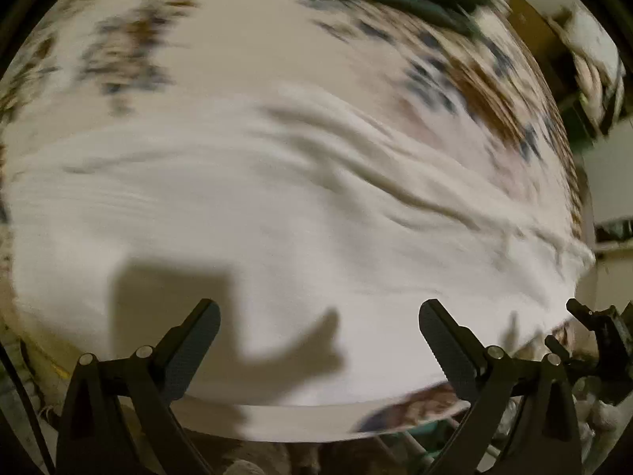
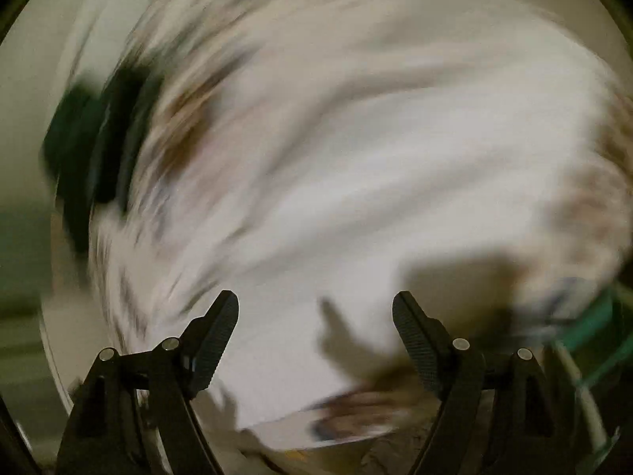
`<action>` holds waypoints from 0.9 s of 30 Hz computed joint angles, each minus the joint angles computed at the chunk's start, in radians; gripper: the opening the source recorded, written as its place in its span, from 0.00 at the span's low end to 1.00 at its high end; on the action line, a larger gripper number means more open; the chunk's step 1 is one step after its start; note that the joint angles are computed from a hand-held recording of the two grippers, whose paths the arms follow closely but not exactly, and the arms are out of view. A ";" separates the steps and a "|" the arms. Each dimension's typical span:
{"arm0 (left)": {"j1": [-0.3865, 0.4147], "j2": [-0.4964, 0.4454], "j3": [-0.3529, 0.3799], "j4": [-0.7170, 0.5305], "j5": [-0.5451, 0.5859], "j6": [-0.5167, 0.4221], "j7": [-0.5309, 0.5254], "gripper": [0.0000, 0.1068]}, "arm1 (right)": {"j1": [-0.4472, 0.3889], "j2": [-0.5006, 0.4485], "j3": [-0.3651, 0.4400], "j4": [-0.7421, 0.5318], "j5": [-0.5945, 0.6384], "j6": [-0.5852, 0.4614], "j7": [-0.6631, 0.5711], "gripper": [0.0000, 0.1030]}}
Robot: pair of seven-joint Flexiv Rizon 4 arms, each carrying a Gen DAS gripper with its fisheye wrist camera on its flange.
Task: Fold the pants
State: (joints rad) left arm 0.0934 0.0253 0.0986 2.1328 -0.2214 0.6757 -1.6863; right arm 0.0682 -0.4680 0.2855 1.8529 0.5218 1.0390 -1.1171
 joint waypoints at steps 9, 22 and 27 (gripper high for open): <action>-0.136 -0.200 -0.108 -0.149 0.048 0.062 -0.081 0.96 | -0.312 -0.215 0.130 -0.141 0.240 0.218 -0.412 0.81; -0.184 -0.347 -0.086 -0.255 0.108 0.047 -0.149 0.96 | -0.358 -0.315 0.135 -0.319 0.322 -0.001 -0.527 0.51; -0.201 -0.371 -0.071 -0.287 0.157 0.011 -0.194 0.96 | -0.344 -0.327 0.126 -0.338 0.403 0.048 -0.570 0.06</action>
